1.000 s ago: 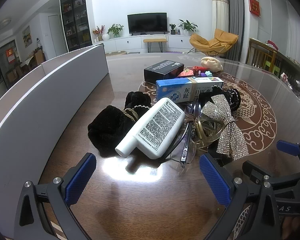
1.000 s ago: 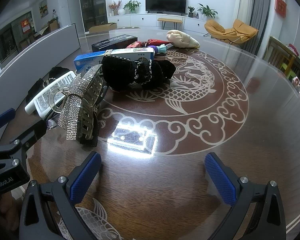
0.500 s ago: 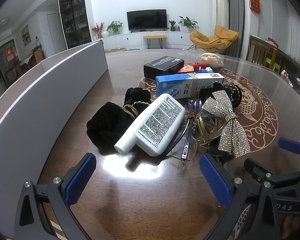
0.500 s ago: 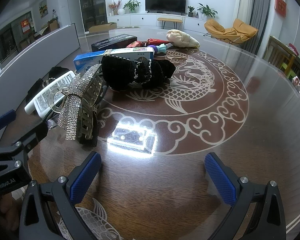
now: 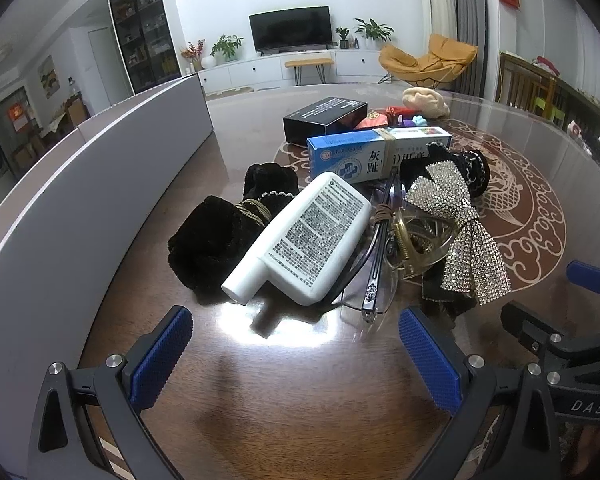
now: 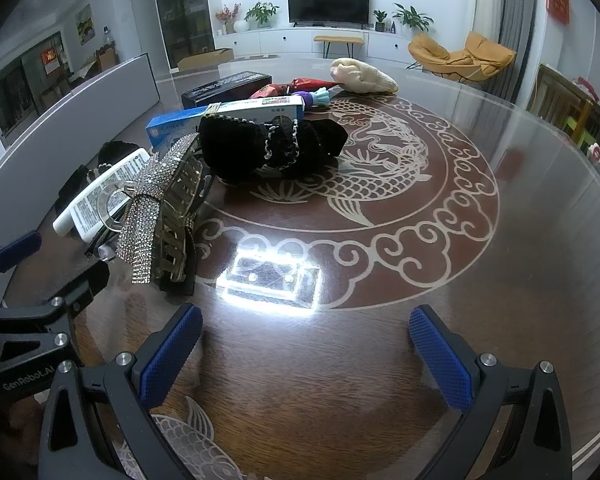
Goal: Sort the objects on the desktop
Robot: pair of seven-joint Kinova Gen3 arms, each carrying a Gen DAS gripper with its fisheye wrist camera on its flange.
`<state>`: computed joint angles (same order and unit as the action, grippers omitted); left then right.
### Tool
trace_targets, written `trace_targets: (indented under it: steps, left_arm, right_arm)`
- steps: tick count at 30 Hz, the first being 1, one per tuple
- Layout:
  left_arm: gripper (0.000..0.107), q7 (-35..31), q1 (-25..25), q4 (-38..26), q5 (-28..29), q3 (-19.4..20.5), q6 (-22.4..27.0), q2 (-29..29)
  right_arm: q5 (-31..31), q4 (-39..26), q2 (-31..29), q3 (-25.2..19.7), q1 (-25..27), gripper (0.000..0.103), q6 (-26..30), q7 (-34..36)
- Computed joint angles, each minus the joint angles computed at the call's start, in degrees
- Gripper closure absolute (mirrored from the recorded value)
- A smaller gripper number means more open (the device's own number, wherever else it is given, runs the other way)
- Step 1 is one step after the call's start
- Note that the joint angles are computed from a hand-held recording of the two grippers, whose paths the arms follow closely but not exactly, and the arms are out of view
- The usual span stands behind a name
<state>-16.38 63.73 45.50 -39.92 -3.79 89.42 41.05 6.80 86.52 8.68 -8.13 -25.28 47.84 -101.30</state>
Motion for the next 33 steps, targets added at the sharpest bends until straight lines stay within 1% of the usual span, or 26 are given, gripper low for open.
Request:
trace_targets:
  steps: [8, 11, 13, 18, 20, 21, 22, 23, 24, 27, 30, 33]
  left_arm:
    - [0.004, -0.8, -0.1, -1.1, 0.5, -0.1, 0.9, 0.5]
    - [0.004, -1.0, -1.2, 0.2, 2.3, 0.8, 0.1, -0.4]
    - [0.004, -0.6, -2.0, 2.5, 4.0, 1.6, -1.0, -1.9]
    - [0.004, 4.1, -1.6, 10.5, 4.0, 2.8, -4.2, -6.4]
    - [0.004, 6.2, -2.1, 14.1, 3.9, 3.5, -6.6, -8.3]
    - [0.004, 8.0, -3.1, 16.3, 3.9, 4.9, -8.3, -9.6]
    - [0.004, 9.1, -3.5, 17.5, 3.8, 5.5, -9.2, -10.3]
    - [0.004, 9.2, -3.1, 17.7, 3.9, 5.0, -9.0, -10.3]
    - [0.004, 9.3, -3.4, 17.7, 3.7, 5.5, -8.9, -10.3]
    - [0.004, 7.9, -4.5, 17.8, 3.8, 6.7, -9.4, -10.6]
    - [0.004, 3.4, -7.4, 18.1, 5.8, 8.0, -11.1, -11.4]
    - [0.004, 0.3, -9.6, 18.4, 7.2, 8.0, -12.5, -11.9]
  right_arm:
    - [-0.3, 0.0, -0.1, 0.0, 0.1, 0.000, 0.1, 0.2]
    - [-0.3, -0.1, 0.0, 0.0, 0.1, 0.000, 0.3, 0.2]
    - [-0.5, -0.1, -0.1, 0.0, 0.2, 0.000, 0.3, 0.3]
    - [0.2, -0.2, 0.0, 0.0, -0.2, 0.000, 0.6, -0.1]
    - [0.8, -0.3, 0.0, 0.0, -0.5, 0.000, 0.9, -0.7]
    - [1.1, -0.4, 0.1, 0.0, -0.6, 0.000, 1.0, -0.9]
    - [1.3, -0.5, 0.1, 0.0, -0.7, 0.000, 1.2, -1.1]
    - [1.4, -0.6, 0.2, 0.0, -0.8, 0.000, 1.3, -1.1]
    - [1.6, -0.7, 0.2, 0.0, -0.9, 0.000, 1.5, -1.2]
    - [2.1, -1.0, 0.4, 0.0, -1.0, 0.000, 1.8, -1.3]
    - [2.2, -1.1, 0.5, 0.0, -1.1, 0.000, 2.0, -1.4]
    - [2.1, -1.3, 0.6, 0.0, -1.1, 0.000, 2.2, -1.2]
